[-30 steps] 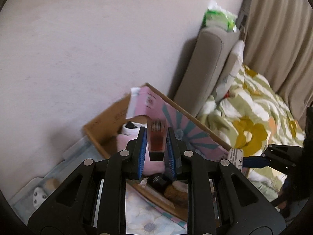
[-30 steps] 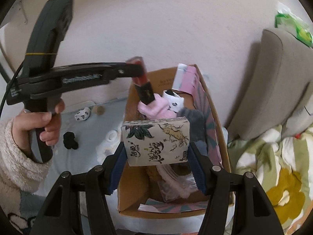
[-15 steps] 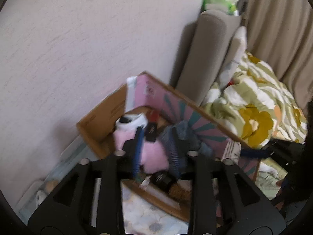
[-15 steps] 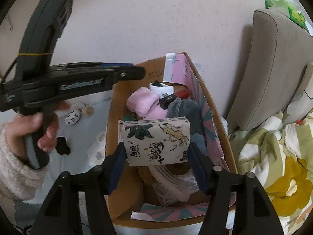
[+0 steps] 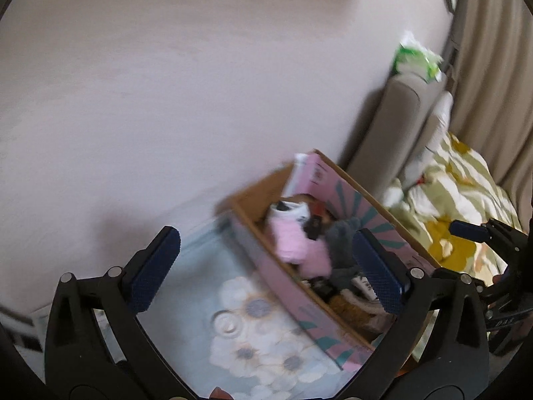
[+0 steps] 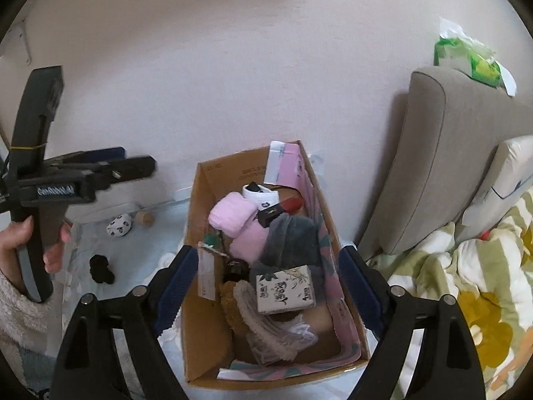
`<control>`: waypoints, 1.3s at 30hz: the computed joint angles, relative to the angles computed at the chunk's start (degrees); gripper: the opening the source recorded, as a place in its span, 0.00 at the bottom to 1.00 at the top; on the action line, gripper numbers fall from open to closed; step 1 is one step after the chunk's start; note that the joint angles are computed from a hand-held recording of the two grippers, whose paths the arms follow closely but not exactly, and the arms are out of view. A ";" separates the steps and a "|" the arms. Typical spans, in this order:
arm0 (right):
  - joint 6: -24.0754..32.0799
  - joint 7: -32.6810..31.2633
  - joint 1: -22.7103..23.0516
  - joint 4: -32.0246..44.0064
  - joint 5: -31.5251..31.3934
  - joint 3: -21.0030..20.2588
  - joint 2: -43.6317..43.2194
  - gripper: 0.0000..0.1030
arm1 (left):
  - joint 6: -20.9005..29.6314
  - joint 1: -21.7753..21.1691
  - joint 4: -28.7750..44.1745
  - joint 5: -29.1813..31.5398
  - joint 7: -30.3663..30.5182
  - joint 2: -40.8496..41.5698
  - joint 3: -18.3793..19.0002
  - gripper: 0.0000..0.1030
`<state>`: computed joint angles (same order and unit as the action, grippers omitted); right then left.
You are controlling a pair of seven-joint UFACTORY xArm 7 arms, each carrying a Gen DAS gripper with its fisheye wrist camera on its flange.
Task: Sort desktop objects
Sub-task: 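Move both tools back over the tray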
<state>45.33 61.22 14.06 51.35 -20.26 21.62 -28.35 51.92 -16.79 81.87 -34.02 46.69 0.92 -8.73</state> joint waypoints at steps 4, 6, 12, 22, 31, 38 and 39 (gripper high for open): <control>-0.67 -0.75 -0.31 2.39 -1.99 1.15 0.74 0.81 | -1.39 1.82 0.60 -0.08 -1.31 -1.52 1.69 1.00; -0.42 -0.92 -0.77 4.60 -4.17 2.40 1.75 0.81 | -2.96 2.86 0.11 -0.89 -1.42 -2.66 2.64 1.00; -3.41 -3.22 0.71 10.43 -7.01 2.78 7.79 0.81 | -5.17 5.85 -2.36 -2.61 0.54 -6.11 5.68 1.00; -7.13 -6.63 8.05 20.89 -12.29 1.01 22.96 0.81 | -10.71 9.67 -9.70 -2.25 -0.20 -10.24 9.70 1.00; -6.27 0.42 15.70 26.33 -11.18 -3.96 35.71 0.81 | -16.77 10.06 -20.63 -3.27 1.62 -8.52 10.52 1.00; -4.24 6.34 22.27 28.41 -18.03 -10.86 44.46 0.81 | -22.29 10.67 -25.51 -4.45 8.31 -2.40 8.41 1.00; -4.46 7.19 22.85 28.51 -18.19 -11.82 45.31 0.81 | -23.36 10.76 -25.82 -5.05 9.25 -1.52 7.97 1.00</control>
